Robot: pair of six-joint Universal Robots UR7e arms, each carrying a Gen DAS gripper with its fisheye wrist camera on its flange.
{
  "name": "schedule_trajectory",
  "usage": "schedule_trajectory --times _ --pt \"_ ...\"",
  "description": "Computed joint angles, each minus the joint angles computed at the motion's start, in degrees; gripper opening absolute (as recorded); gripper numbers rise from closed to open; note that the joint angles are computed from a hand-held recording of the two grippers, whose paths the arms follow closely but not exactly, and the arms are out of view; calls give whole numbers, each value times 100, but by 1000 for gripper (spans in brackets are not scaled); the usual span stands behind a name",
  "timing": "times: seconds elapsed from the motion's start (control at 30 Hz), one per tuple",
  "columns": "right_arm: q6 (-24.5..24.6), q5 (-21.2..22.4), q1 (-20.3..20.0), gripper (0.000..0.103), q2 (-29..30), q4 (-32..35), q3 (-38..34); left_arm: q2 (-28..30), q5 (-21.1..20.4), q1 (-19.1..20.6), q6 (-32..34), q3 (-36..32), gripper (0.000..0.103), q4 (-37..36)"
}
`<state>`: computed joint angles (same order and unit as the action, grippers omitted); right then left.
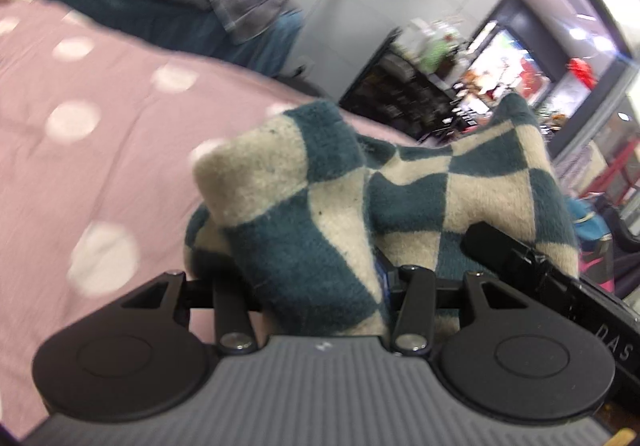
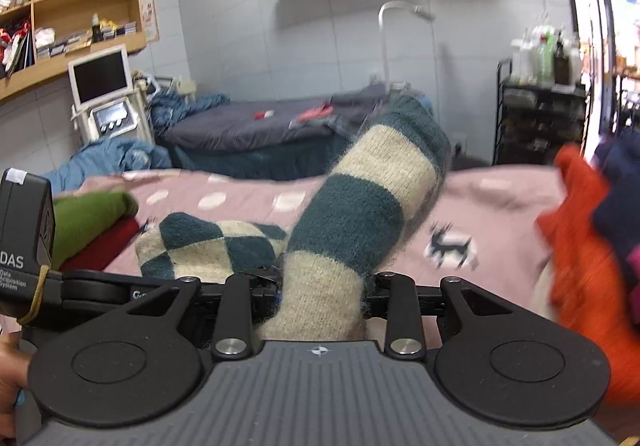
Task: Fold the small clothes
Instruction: 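Lift the sweater bundle with both grippers and carry it toward the orange clothes pile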
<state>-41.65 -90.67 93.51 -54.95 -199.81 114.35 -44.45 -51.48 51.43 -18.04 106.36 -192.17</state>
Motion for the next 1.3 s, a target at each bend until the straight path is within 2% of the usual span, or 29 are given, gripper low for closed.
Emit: schedule_trajectory --times 0.13,0.23,0.37,0.47,0.53,0.6,0.67,0.73,0.87,0.93,1.0,1.13,1.23,1.3 --pt "-156 247 -7 54 -367 197 -248 270 -201 -263 592 -713 46 0" --pt "-7 418 -92 54 -735 651 -574 592 -569 -429 923 -1390 46 135" --pt "305 553 -265 54 -1264 1206 -958 1221 -1177 -600 960 -2341 46 297" --pt "178 529 -428 54 -1596 1499 -1117 1779 -1435 -686 899 -2951 47 443" --pt "164 508 -611 54 -1683 1665 -1249 2103 -1377 -706 595 -3225 47 659" --pt "443 456 -861 54 -1687 2096 -1414 2388 -1281 -692 315 -3375 47 761" --pt "584 454 -1153 54 -1603 2178 -1451 2529 -1240 -645 116 -3335 50 741" --pt "768 478 -1414 54 -1526 2214 -1434 2556 -1366 -601 116 -3195 57 503" --pt "1269 1159 -1790 56 -1572 2092 -1234 2330 -1551 -477 295 -2909 63 472" --pt "1394 1243 -1825 59 -1589 2122 -1216 2253 -1512 -474 187 -2920 68 701" --pt "1405 1071 -1761 63 -1570 2122 -1242 2179 -1420 -484 271 -2911 73 852" --pt "1335 736 -1653 74 -1640 2319 -1328 1899 -685 -678 657 -2699 100 1219" --pt "1167 480 -1538 85 -1702 2218 -1296 1668 -11 -883 1262 -2458 103 1201" --pt "824 28 -1359 91 -1728 1860 -1190 1589 401 -1035 1911 -2395 103 1082"
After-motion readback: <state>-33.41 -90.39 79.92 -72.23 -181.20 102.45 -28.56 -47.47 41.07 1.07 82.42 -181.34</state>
